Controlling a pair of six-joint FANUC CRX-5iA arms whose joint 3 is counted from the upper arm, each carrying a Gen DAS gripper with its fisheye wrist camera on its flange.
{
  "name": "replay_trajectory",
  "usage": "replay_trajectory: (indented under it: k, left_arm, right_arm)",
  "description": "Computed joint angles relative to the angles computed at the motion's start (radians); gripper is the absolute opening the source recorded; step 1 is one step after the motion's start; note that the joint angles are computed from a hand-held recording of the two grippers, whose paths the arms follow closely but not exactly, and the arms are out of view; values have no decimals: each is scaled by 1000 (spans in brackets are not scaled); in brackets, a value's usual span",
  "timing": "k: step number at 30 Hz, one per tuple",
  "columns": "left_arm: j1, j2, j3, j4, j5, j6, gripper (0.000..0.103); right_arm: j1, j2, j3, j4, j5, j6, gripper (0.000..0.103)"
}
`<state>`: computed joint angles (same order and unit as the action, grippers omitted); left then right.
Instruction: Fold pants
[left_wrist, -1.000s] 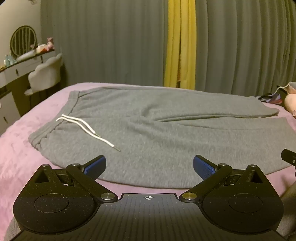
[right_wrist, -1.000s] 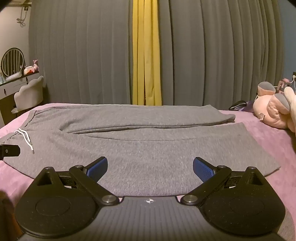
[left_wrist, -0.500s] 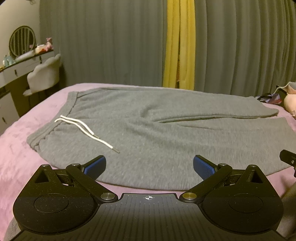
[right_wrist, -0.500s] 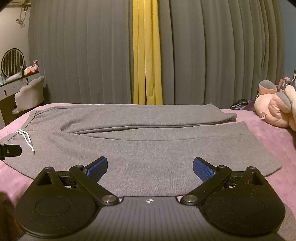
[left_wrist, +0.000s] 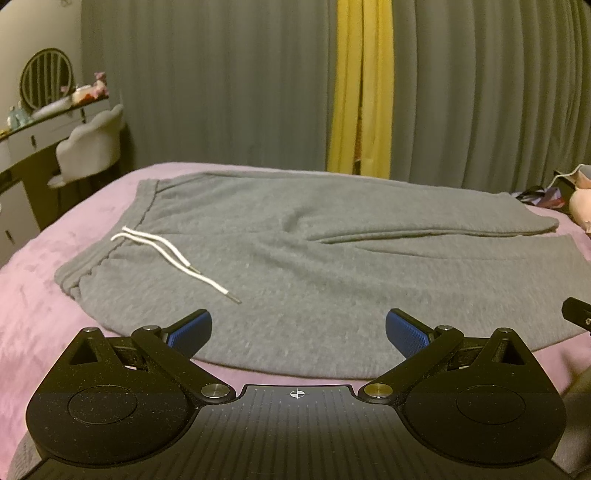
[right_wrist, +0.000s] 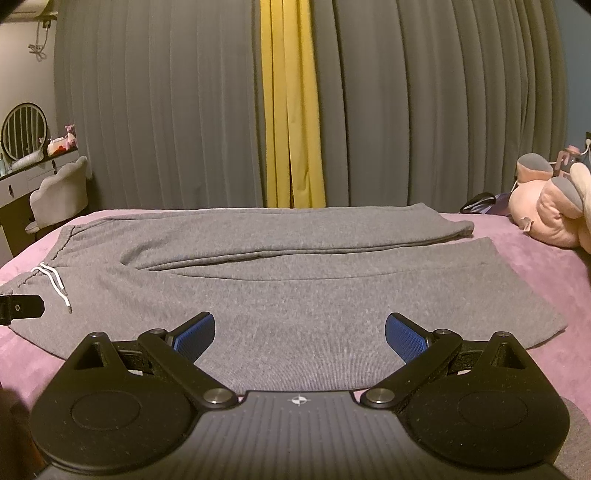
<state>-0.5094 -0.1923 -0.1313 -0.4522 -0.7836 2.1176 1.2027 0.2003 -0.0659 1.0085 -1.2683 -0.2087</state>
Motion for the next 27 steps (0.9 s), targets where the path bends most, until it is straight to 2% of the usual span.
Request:
replay_trajectory:
  k: [22, 27]
  left_arm:
    - [34, 11, 1, 48, 3, -49, 103]
    - [26, 32, 20, 28, -10, -52, 103]
  right_arm:
    - [-18, 17, 30, -15, 34, 52, 99]
    - [-25, 35, 49, -16, 39, 76, 99]
